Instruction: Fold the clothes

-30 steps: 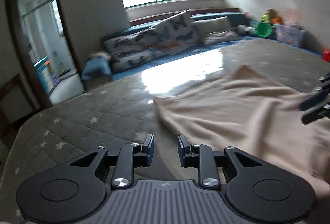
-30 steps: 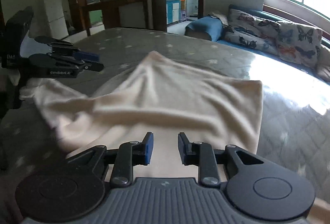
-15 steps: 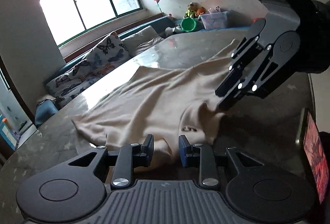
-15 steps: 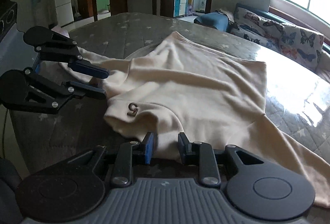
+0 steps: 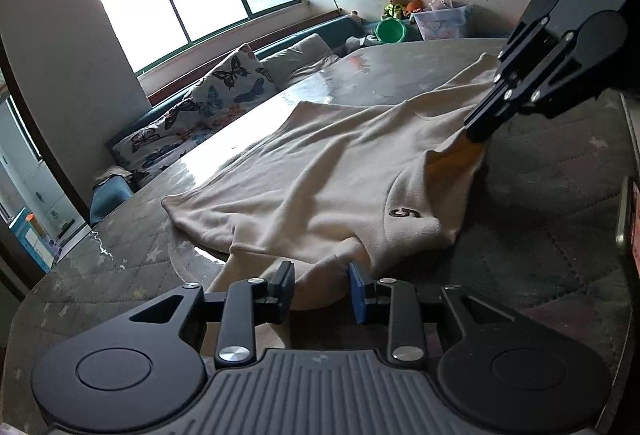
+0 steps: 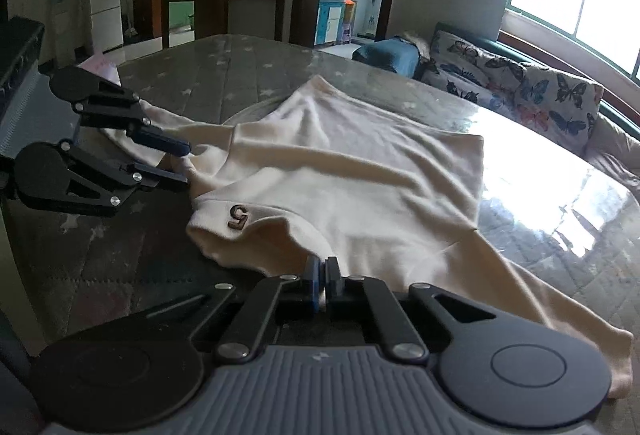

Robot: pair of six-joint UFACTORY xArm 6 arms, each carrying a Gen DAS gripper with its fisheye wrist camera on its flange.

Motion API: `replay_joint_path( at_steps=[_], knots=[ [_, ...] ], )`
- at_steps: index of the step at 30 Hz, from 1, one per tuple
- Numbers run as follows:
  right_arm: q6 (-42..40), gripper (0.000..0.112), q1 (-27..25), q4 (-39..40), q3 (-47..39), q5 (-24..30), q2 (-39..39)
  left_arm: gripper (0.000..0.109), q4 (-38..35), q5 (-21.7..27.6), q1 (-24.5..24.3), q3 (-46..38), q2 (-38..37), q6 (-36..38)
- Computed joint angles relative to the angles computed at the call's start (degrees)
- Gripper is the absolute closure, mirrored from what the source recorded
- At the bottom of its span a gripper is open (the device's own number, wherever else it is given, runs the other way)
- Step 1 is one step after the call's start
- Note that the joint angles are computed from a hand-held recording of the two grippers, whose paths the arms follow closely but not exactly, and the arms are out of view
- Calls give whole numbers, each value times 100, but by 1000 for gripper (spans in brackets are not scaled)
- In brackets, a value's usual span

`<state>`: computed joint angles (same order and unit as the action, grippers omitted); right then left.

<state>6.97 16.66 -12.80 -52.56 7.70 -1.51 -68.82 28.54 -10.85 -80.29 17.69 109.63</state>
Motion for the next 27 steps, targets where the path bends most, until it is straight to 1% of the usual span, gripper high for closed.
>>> replay_joint_path(
  at_steps=[1,2,6,9,12,16,18,21,22,24,27],
  knots=[
    [-11,110,-6,29,26,13,-19,90,-1,24,6,4,2,-8],
    [-37,110,-8,72,55,25,-29,93,-9,41,9,20,-7,0],
    [-341,110,54,450,142,83,3,98,-94,39,27,142,-126,123],
    [-400,110,79,432,204,71,-12,98,-44,128,90,252,-260,190],
    [-554,110,82,620,246,107,-50,99,174,184,145,349,-341,137],
    [-973,110,117,1034,243,281,-107,98,500,295,212,402,-403,-56],
    [-1523,110,158,1597,219,366,-167,97,637,419,258,374,-434,-160],
    [-1805,103,183,1845,144,271,-205,95,726,636,330,276,-469,-277],
    [-1909,98,195,1887,96,203,-172,95,727,704,348,235,-479,-312],
    [-1988,98,221,1875,-44,69,-1,95,673,775,361,179,-512,-315],
    [-2253,96,306,2144,-290,9,321,95,548,1004,374,73,-532,-462]
  ],
)
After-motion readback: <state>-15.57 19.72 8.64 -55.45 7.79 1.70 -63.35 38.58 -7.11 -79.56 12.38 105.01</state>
